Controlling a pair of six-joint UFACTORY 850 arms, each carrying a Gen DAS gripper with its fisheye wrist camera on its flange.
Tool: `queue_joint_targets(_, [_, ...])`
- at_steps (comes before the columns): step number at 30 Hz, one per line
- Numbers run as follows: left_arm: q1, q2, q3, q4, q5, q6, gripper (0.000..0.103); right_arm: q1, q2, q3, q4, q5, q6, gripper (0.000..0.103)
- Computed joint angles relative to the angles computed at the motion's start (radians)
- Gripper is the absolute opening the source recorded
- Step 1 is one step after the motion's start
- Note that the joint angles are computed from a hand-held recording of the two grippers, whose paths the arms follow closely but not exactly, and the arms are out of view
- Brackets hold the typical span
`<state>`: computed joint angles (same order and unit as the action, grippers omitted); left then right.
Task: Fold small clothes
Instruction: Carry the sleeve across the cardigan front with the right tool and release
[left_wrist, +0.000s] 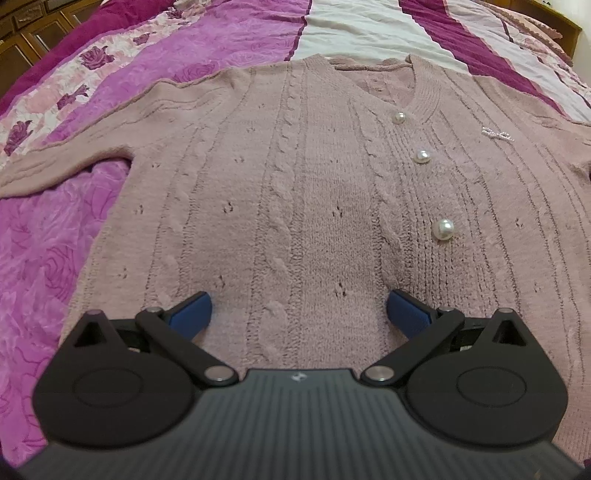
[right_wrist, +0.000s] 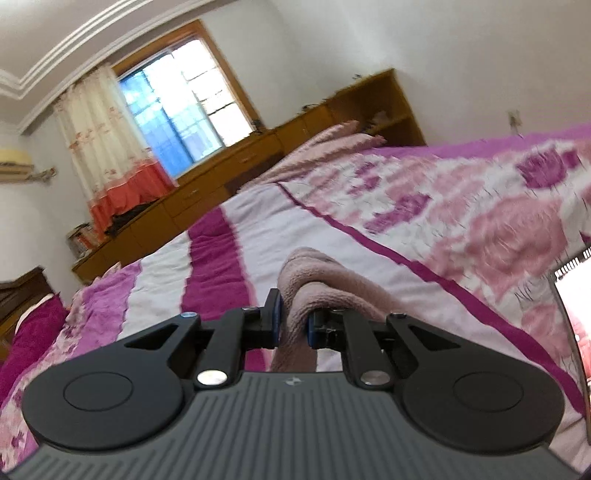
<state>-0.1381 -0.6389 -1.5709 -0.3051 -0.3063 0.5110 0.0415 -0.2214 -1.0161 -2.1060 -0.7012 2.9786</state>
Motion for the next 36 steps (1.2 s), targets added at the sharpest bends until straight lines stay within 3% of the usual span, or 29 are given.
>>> queue_joint_targets(6, [0.017, 0.014, 0.002, -0.114, -0.012, 0.119, 0.103, 0.084, -0.024, -0.082, 0.073, -0.009, -0.162, 0.015])
queue_joint_targets(19, [0.070, 0.048, -0.005, -0.268, -0.021, 0.275, 0.103, 0.232, -0.199, -0.337, 0.175, 0.039, -0.316, 0.015])
queue_joint_targets(28, [0.095, 0.034, -0.036, -0.196, -0.009, 0.218, 0.103, 0.292, -0.342, -0.565, 0.292, 0.076, -0.482, 0.015])
queue_joint_targets(36, [0.123, 0.025, -0.048, -0.246, -0.027, 0.258, 0.103, 0.323, -0.531, -0.809, 0.487, 0.143, -0.675, 0.015])
